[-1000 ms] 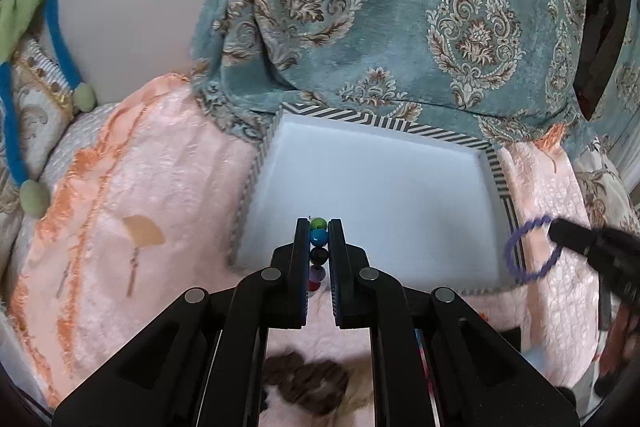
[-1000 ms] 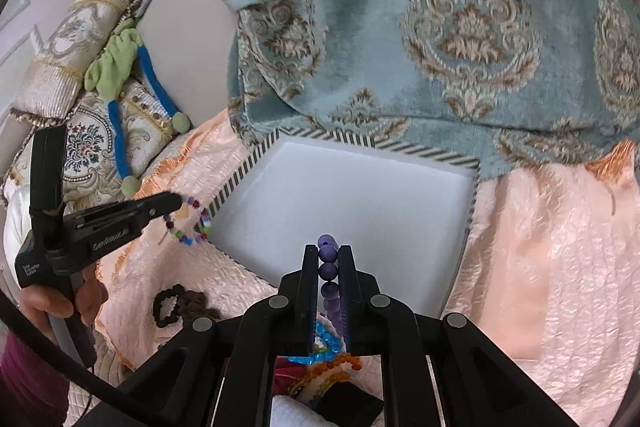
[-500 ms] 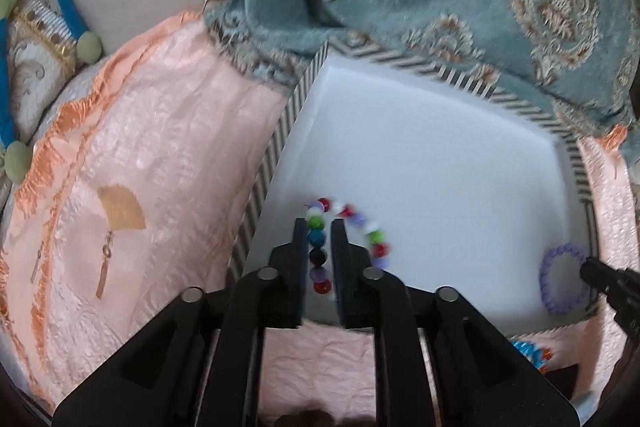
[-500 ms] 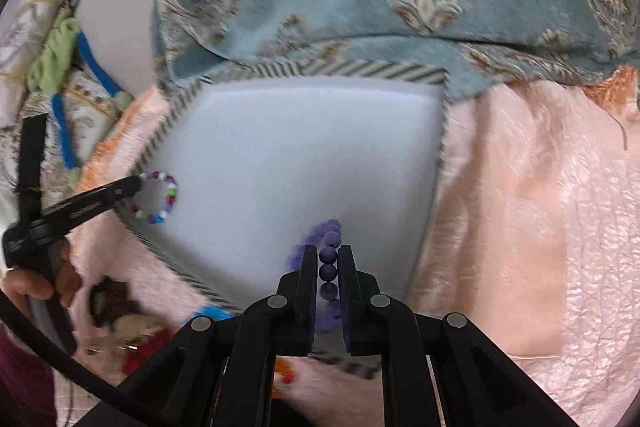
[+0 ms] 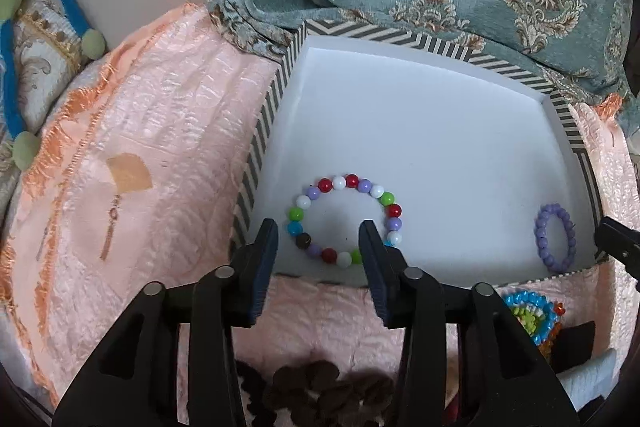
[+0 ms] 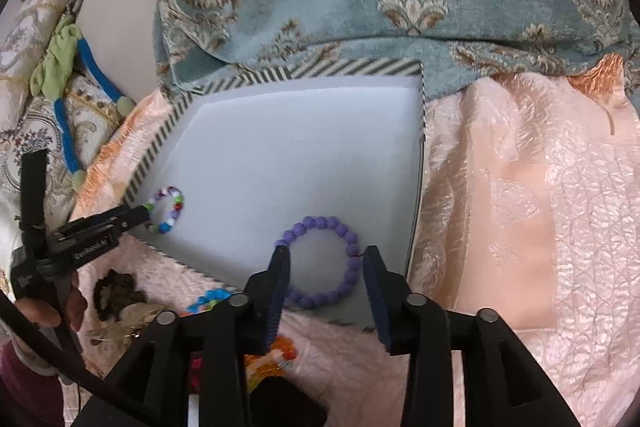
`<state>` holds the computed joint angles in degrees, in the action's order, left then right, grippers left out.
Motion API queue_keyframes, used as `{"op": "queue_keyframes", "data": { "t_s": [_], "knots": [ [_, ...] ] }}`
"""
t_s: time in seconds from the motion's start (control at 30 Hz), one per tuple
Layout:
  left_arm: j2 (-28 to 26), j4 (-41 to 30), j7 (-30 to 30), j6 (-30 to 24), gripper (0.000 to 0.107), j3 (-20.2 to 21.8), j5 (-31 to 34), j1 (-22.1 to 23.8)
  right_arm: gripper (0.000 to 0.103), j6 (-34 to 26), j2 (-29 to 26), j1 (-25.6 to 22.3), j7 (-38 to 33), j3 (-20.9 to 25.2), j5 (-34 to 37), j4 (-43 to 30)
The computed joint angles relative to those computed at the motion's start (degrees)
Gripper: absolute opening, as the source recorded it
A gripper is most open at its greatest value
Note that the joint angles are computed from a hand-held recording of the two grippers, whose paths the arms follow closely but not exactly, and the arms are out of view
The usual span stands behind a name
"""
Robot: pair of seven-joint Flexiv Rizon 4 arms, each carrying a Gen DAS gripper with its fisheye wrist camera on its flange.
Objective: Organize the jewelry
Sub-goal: 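Lift both open tools away from the tray back over the quilt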
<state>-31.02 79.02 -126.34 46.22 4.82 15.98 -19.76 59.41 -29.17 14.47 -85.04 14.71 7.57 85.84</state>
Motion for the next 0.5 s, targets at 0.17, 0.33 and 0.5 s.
{"op": "queue_keyframes", "data": {
  "t_s": [0.17, 0.33, 0.5],
  "knots": [
    [3.00, 1.06, -3.47, 0.04, 0.048, 1.13, 3.27, -2.15, 0.043, 3.11, 4.02, 0.18, -0.17, 0.83, 1.08, 3.92],
    [7.16, 2.49, -9.21, -1.42, 0.048, 1.83, 9.66, -4.85, 0.044, 6.47, 7.87, 1.78, 1.35, 0.46, -0.14, 8.33],
    [11.37, 4.32, -15.14, -4.19, 0.048, 0.93, 16.34, -6.74, 0.062, 10.75, 11.87, 3.11, 3.21, -0.14, -1.86, 13.32]
  ]
}}
